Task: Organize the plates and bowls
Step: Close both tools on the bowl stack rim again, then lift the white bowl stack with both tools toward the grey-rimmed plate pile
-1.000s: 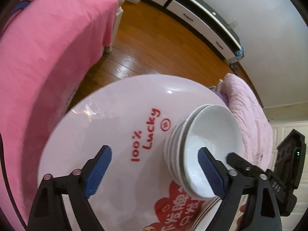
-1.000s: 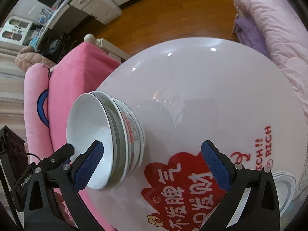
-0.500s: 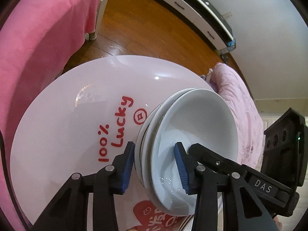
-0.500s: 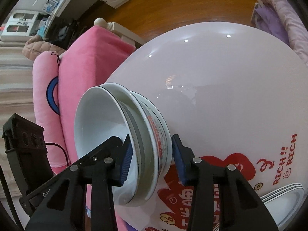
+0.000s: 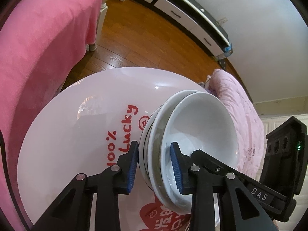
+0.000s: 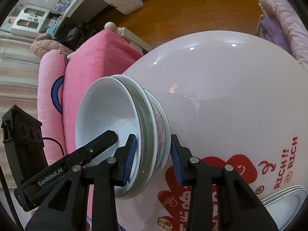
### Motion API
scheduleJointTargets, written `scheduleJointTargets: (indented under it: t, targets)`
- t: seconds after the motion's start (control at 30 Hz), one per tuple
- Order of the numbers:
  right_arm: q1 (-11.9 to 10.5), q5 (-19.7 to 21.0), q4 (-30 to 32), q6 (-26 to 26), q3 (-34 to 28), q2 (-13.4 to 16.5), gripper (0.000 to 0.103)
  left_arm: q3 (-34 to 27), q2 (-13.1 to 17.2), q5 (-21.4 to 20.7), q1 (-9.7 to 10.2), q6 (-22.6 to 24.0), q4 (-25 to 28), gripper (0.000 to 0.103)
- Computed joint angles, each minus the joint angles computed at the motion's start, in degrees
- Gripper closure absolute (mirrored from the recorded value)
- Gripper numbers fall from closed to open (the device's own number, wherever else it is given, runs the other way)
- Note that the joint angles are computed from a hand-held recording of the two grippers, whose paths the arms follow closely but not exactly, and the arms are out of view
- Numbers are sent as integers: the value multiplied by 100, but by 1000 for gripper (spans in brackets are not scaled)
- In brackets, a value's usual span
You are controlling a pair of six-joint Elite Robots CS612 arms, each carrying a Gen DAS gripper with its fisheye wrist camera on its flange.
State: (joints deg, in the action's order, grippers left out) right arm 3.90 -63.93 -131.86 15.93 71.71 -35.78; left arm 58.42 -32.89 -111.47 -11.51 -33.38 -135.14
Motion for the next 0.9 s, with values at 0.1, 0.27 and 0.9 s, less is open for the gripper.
scheduleJointTargets:
  t: [0.1, 0.27, 0.9]
  targets:
    - [4, 6, -42, 17, 31, -6, 68, 46, -31, 28, -8, 35, -1, 77]
    - [3, -6, -142, -6, 94, -47, 69, 83, -66, 56, -10, 91, -69, 79]
    - [-6, -2, -671, -7, 455, -244, 70, 507, -319, 149, -29, 292, -506, 80]
